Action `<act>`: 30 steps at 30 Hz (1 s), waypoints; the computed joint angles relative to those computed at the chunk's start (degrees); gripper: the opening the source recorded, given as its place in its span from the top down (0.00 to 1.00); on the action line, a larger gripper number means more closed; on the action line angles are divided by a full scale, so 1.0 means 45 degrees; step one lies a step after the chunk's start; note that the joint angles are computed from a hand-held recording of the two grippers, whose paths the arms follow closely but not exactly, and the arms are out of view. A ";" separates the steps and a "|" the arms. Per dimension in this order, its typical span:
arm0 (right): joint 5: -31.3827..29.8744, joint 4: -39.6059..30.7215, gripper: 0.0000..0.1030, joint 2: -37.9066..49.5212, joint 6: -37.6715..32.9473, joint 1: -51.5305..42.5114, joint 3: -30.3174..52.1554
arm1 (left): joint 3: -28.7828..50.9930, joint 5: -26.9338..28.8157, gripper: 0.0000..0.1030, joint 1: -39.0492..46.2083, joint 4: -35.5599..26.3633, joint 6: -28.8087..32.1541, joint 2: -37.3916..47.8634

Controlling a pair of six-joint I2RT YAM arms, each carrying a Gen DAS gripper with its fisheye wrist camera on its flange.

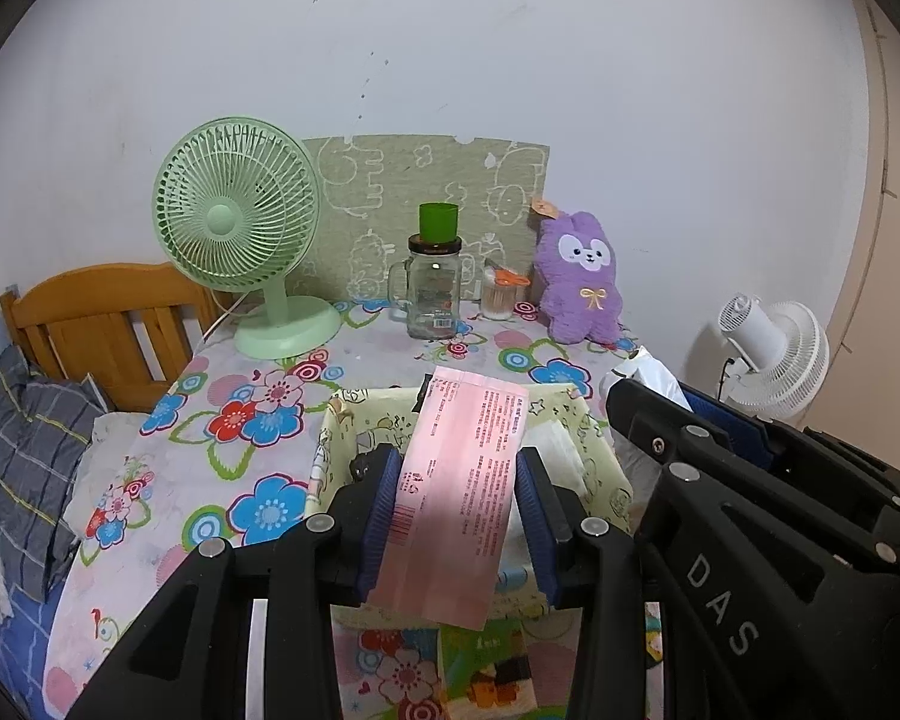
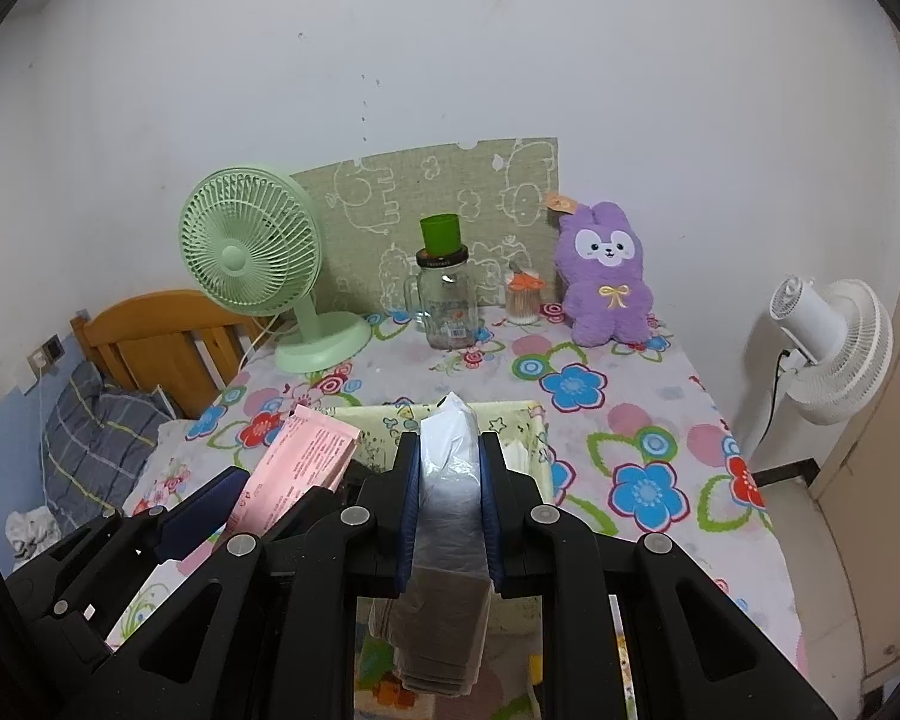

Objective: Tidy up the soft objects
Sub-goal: 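Carry the pink packet with the left tool while the right tool carries the white cloth over the box, then lower the pink packet into the box and open the left gripper while the right releases the white cloth inside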

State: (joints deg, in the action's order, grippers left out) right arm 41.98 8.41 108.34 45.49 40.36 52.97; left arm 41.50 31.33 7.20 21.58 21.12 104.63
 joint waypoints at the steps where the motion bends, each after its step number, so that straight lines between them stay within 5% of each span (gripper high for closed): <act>1: -0.0121 0.0089 0.79 0.0130 -0.0126 -0.0149 0.0117 | 0.0170 -0.0083 0.61 -0.0064 0.0017 -0.0099 0.0178; 24: -0.2750 0.1398 0.79 0.2906 -0.1526 -0.2309 0.2156 | 0.3643 -0.1066 0.59 -0.0966 -0.0891 -0.1161 0.3658; 30: -0.3284 0.1492 0.79 0.3606 -0.1704 -0.2536 0.2743 | 0.4265 -0.1237 0.43 -0.0931 -0.1394 -0.1083 0.4157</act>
